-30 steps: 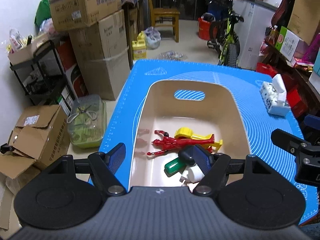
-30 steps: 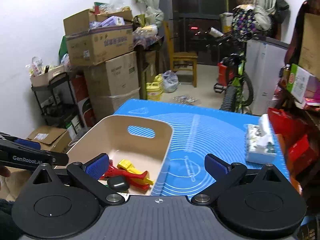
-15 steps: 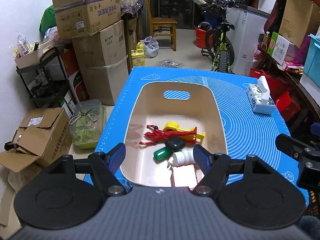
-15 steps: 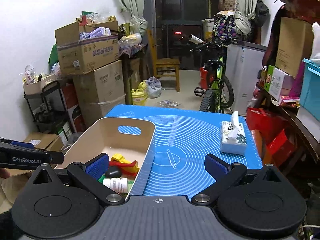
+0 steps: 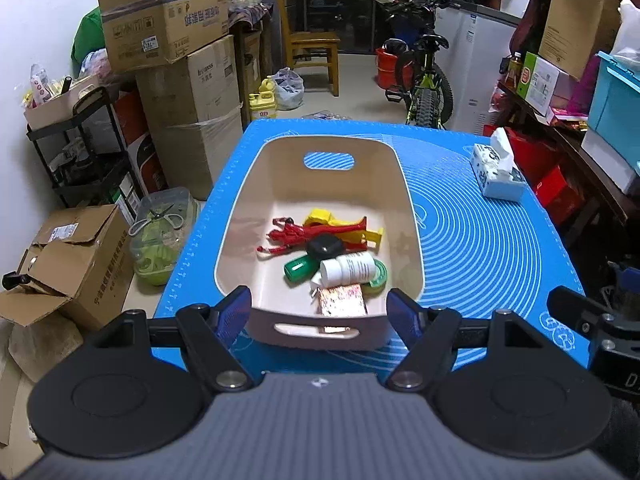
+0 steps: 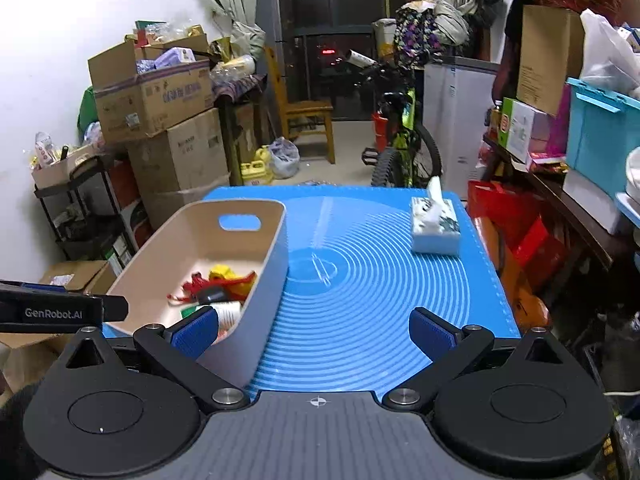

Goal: Organize rigid objects

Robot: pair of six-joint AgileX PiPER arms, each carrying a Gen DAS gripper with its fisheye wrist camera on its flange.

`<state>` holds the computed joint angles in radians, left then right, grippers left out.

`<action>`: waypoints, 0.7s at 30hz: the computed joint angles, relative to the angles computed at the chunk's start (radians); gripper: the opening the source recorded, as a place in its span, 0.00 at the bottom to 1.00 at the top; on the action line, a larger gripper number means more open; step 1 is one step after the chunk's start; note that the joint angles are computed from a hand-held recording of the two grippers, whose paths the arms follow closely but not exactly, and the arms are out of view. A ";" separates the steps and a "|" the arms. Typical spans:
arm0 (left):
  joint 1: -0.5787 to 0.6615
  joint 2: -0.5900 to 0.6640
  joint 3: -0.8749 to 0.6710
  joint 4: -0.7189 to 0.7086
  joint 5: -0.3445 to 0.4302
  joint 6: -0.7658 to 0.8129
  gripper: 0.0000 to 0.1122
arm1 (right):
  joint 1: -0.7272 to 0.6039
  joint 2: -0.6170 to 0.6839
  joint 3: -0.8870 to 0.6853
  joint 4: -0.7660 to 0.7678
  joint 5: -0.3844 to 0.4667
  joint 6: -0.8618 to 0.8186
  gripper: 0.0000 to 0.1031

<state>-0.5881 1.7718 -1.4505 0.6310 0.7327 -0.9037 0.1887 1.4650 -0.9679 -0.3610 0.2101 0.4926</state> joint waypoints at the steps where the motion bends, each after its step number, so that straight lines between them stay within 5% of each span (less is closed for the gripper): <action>1: -0.006 -0.007 0.017 0.010 -0.005 -0.016 0.67 | 0.003 -0.009 0.018 -0.046 -0.003 0.045 0.98; 15: -0.083 -0.051 0.169 0.127 -0.051 -0.160 0.67 | 0.037 -0.091 0.193 -0.568 -0.037 0.609 0.98; 21: -0.091 -0.070 0.220 0.168 -0.089 -0.209 0.67 | 0.043 -0.126 0.233 -0.609 -0.024 0.663 0.98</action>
<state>-0.6796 1.7015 -1.2307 0.7994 0.6441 -1.1122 0.2312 1.3388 -0.7349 -0.9702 0.1865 1.1553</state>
